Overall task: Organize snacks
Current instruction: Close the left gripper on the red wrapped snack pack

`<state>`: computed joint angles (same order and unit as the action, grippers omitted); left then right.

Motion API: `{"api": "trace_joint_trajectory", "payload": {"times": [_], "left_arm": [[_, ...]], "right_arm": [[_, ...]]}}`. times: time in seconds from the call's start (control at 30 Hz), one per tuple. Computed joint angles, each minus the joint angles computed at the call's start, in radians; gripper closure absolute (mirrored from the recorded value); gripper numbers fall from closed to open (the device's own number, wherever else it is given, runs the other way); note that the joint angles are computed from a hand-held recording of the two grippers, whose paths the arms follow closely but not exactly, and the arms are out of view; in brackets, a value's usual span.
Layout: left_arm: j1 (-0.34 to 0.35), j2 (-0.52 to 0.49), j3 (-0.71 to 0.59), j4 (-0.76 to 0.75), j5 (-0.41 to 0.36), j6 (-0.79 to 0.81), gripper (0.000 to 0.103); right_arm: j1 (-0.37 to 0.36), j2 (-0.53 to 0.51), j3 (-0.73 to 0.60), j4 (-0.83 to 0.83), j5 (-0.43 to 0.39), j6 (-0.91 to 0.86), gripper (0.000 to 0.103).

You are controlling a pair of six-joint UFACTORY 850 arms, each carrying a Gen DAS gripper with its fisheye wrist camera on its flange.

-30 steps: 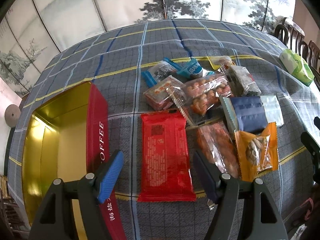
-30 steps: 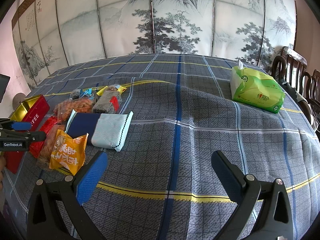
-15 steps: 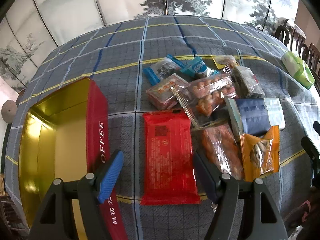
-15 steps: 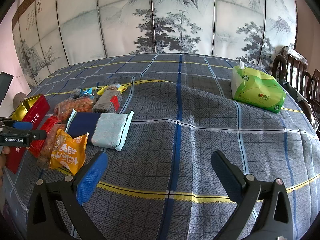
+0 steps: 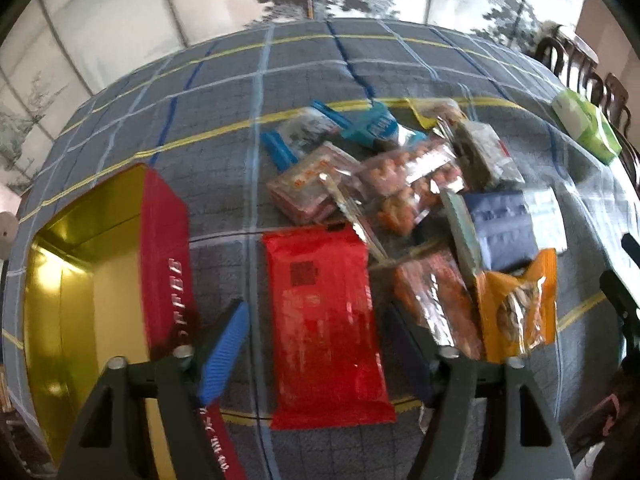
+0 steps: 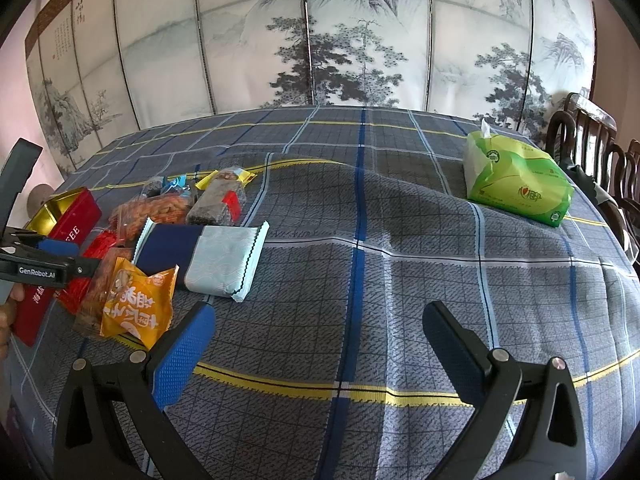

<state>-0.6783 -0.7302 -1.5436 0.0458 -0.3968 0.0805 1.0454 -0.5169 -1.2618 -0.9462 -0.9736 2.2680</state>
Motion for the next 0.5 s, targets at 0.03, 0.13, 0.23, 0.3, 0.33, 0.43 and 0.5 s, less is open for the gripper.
{"api": "trace_joint_trajectory", "payload": {"times": [0.03, 0.13, 0.23, 0.3, 0.33, 0.43, 0.5], "left_arm": [[-0.004, -0.002, -0.002, 0.054, 0.002, -0.041, 0.044], [0.002, 0.000, 0.000, -0.014, 0.002, 0.032, 0.059], [0.006, 0.008, 0.010, -0.053, 0.009, 0.074, 0.059], [0.003, 0.024, 0.036, -0.057, 0.032, 0.090, 0.060], [0.004, 0.036, 0.052, -0.081, 0.045, 0.117, 0.060], [0.011, 0.072, 0.097, -0.217, 0.079, 0.255, 0.060], [0.013, 0.096, 0.122, -0.263, 0.097, 0.298, 0.060]], "right_arm": [[0.000, 0.000, -0.001, 0.002, -0.002, -0.002, 0.000], [0.000, 0.001, 0.001, 0.002, -0.002, -0.002, 0.000], [0.000, 0.003, 0.003, 0.001, 0.000, -0.002, 0.000], [0.000, 0.004, 0.004, 0.003, 0.001, -0.003, 0.000], [0.000, 0.004, 0.004, 0.003, 0.000, -0.003, 0.000], [-0.001, 0.005, 0.005, 0.003, 0.001, -0.004, 0.000], [-0.003, 0.005, 0.003, 0.001, 0.002, -0.006, 0.000]]}}
